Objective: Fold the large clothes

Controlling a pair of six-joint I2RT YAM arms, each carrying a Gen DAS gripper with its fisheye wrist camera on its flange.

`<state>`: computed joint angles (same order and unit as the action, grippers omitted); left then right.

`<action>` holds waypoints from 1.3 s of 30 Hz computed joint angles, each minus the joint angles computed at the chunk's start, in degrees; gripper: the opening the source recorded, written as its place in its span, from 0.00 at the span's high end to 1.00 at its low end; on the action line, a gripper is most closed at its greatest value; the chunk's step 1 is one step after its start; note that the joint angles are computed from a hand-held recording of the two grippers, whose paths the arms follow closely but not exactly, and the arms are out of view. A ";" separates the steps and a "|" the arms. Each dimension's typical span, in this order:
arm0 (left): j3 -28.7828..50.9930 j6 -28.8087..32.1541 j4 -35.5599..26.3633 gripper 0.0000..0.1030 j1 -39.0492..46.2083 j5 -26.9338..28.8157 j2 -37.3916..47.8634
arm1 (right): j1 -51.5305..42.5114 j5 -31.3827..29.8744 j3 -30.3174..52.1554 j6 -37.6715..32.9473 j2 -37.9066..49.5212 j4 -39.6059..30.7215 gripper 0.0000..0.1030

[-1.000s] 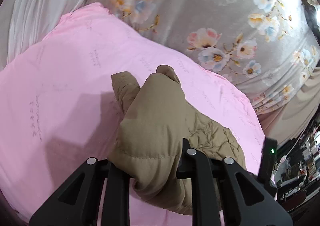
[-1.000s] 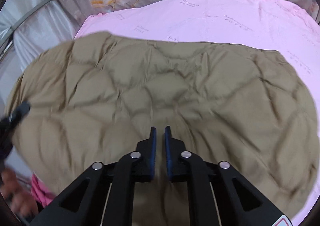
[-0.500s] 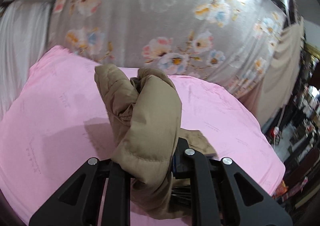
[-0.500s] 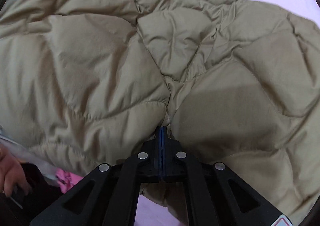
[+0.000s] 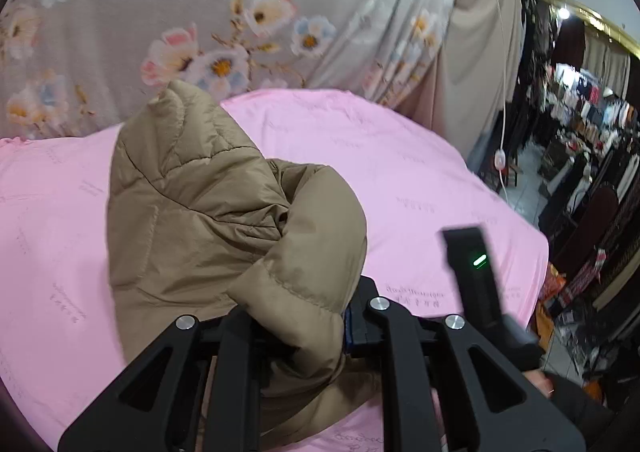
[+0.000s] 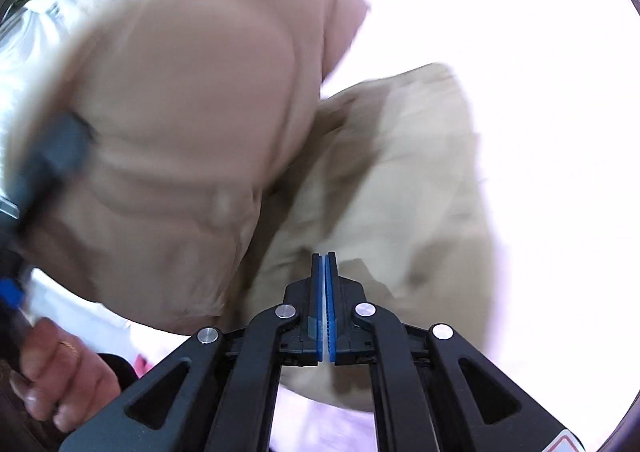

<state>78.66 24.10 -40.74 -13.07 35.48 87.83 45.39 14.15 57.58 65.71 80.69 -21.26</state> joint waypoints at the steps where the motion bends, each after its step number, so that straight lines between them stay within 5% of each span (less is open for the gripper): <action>1: -0.84 -0.07 0.47 0.86 -1.11 -0.89 0.22 | 0.15 1.17 -1.55 0.95 -2.08 -0.90 0.96; 9: -7.50 -1.95 5.08 0.84 -9.25 -8.53 2.90 | -0.33 6.20 -7.43 4.86 -9.38 -5.52 0.93; 15: -11.90 -1.75 8.80 0.80 -11.61 -11.81 4.99 | -0.36 11.38 -0.49 4.93 -4.69 -14.72 0.93; 20: -14.12 -1.66 11.85 0.74 -12.56 -13.68 5.61 | -3.08 12.70 1.87 1.62 -6.42 -15.78 0.90; 23: -13.44 -0.92 8.89 0.60 -12.29 -12.41 4.20 | -5.03 12.60 5.31 -0.98 -6.60 -15.92 0.83; 25: -11.99 -0.87 5.44 0.46 -10.87 -9.01 2.55 | -6.35 12.17 7.82 -2.26 -6.03 -14.65 0.53; 27: -11.27 -0.44 2.93 0.22 -7.53 -3.66 -0.90 | -8.32 10.21 11.06 -4.66 -4.25 -12.86 0.46; 28: -10.90 -0.35 2.27 0.18 -6.15 -1.84 -1.92 | -9.23 8.93 12.54 -5.56 -3.24 -12.27 0.45; 32: -3.46 -1.03 -1.70 0.17 3.20 4.96 -0.92 | -12.20 4.12 19.43 -7.19 2.83 -11.18 0.43; 39: 21.72 -13.02 -2.32 0.17 10.90 -1.59 17.12 | -16.89 -4.68 34.06 -7.18 18.27 -15.34 0.38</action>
<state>100.38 11.08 -43.06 -2.17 33.89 104.94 28.50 9.47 91.64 58.53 98.96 -36.60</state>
